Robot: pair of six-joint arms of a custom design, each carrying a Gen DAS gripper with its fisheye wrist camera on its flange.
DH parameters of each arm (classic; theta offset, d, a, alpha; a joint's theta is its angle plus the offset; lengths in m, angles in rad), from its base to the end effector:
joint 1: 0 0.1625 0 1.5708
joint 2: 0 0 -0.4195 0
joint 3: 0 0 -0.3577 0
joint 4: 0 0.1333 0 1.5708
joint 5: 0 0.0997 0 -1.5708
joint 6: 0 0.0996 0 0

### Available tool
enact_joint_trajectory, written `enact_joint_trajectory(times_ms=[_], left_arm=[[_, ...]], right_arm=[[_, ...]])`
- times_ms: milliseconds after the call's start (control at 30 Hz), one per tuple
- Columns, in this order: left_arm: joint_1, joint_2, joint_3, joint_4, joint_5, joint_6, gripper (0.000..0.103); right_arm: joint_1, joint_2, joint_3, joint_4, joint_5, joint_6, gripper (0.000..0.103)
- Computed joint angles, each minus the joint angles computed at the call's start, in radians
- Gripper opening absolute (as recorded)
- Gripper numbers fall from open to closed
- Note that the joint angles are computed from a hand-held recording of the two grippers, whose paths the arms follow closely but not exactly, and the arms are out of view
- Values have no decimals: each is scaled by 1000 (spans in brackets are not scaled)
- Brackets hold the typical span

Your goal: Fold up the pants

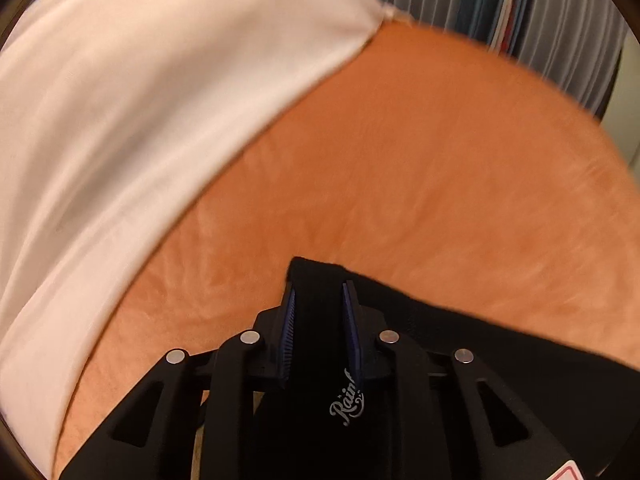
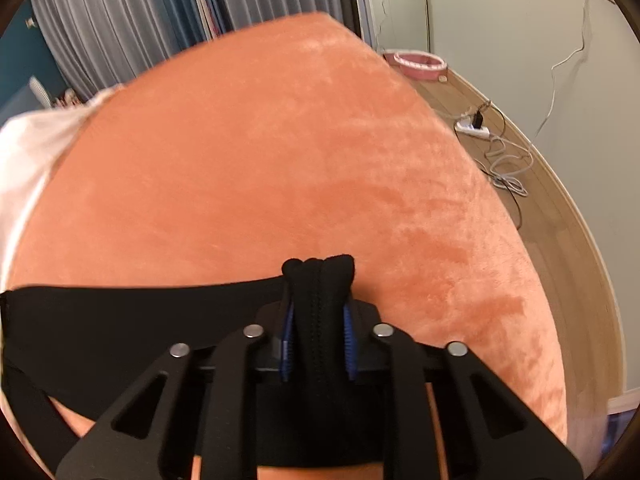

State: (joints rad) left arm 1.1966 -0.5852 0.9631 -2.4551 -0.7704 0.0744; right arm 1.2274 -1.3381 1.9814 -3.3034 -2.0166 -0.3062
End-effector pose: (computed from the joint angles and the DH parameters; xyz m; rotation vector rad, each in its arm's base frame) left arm -0.1029 -0.8223 0.2499 0.2687 2.3208 -0.7409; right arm -0.0862 -0.5095 0.4029 -0.3384 -2.1648 1.0892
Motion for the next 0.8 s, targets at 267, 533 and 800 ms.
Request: enact_joint_trajectory(times_ms=[267, 533, 800], left_arm=[[-85, -474, 565, -344, -344, 82, 4], [-53, -690, 869, -305, -139, 181, 8], [44, -678, 950, -311, -3, 121, 3]], right_arm=[[64, -295, 301, -137, 160, -99, 15], [-115, -493, 587, -134, 208, -160, 15], [-262, -465, 700, -199, 262, -170, 23]])
